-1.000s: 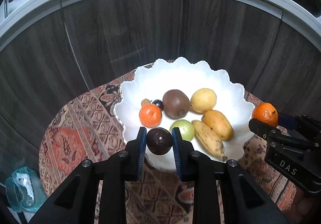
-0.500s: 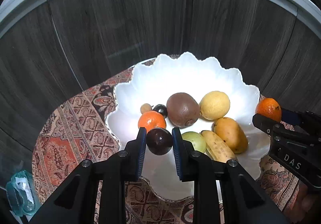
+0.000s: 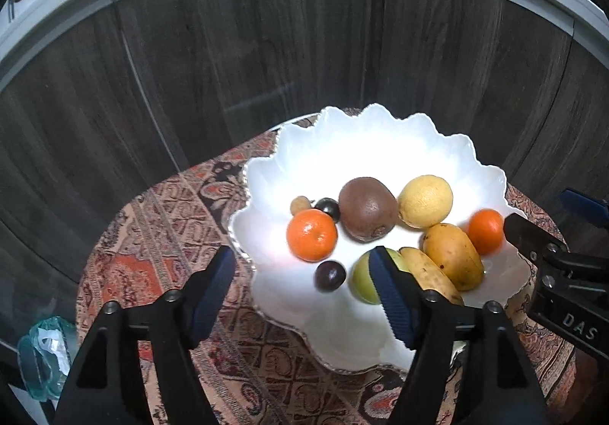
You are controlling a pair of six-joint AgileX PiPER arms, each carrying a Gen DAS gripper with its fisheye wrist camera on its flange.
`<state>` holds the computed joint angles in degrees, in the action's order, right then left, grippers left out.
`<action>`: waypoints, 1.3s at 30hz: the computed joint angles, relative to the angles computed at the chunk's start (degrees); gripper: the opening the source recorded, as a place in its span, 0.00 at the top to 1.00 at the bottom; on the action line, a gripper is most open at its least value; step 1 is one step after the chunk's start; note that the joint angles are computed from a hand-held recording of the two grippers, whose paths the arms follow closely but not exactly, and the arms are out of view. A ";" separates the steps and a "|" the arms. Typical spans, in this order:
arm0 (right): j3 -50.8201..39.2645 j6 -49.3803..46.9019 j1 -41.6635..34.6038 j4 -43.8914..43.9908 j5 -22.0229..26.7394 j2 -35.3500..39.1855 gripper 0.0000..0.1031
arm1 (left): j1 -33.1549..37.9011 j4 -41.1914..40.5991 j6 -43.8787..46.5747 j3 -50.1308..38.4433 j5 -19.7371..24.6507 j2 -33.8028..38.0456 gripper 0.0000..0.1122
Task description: Organize fruits
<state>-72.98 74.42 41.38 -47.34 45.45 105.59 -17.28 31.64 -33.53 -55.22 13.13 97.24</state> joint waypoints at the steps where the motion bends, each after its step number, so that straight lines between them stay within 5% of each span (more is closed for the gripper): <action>1: 0.21 0.38 0.47 -0.06 0.37 -0.50 0.18 | 0.08 0.31 -0.32 0.32 -0.03 -0.46 0.28; 15: 3.53 5.39 6.26 -0.01 6.60 -8.05 0.14 | -2.91 3.78 -4.84 4.27 7.68 -11.54 0.13; 39: 4.51 13.54 19.11 -1.85 21.48 -19.32 0.14 | -7.21 -3.70 1.22 8.38 18.77 -30.89 0.12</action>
